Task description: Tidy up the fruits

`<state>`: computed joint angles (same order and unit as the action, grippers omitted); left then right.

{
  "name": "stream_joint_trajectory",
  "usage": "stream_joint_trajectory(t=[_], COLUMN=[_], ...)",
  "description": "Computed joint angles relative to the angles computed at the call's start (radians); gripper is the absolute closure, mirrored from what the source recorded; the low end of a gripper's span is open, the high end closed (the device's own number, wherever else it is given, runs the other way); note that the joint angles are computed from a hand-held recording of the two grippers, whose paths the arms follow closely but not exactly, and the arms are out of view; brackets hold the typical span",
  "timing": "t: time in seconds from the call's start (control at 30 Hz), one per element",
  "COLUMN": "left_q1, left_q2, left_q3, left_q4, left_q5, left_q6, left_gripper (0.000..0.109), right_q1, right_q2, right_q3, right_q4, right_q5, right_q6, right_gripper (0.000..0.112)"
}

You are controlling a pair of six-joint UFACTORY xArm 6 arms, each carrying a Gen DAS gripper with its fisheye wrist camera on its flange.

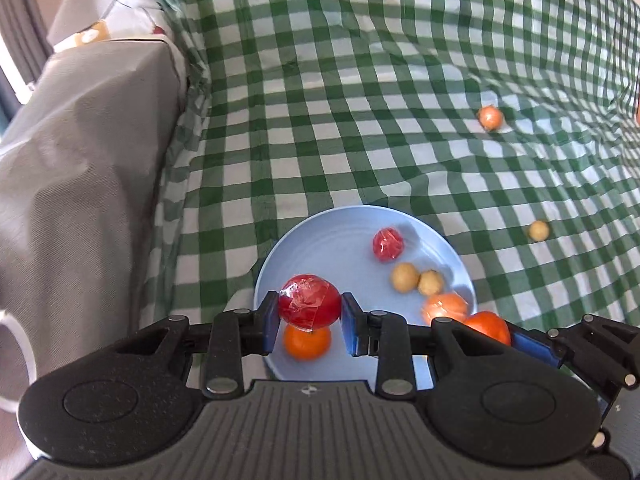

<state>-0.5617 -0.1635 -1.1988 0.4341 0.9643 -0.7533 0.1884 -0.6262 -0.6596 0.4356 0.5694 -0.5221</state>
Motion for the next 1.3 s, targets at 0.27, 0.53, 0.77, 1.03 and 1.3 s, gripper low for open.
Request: stream_joint_trajectory(t=[0.27, 0.53, 0.77, 1.03, 1.3], left_q1=[0.035, 0.011, -0.105, -0.271, -0.403], left_q2=[0.151, 0.082, -0.114, -0.251, -0.284], left_q3=[-0.073, -0.043, 0.042, 0.066, 0.049], left_q4=[-0.010, 0.024, 0.085, 0.139, 0.175], left_q5=[-0.011, -0.031, 0.164, 0.373, 0.479], left_q6=[0.077, 0.036, -0.081, -0.223, -0.308], left_gripper=[0.073, 0.006, 0.006, 0.006, 0.006], right_q1=[0.024, 0.003, -0.090, -0.106, -0.153], right_q2=[0.153, 0.120, -0.180, -0.425, -0.551], right_q3=[-0.048, -0.058, 0.020, 0.101, 0.121], right_q4=[-0.015, -0.055, 0.013, -0.015, 0.016], right_q5=[-0.050, -0.033, 0.229, 0.296, 0.341], right_q6=[-0.027, 0.033, 0.044, 0.073, 0.040], right_gripper=[0.077, 0.023, 0.016, 0.010, 0.010])
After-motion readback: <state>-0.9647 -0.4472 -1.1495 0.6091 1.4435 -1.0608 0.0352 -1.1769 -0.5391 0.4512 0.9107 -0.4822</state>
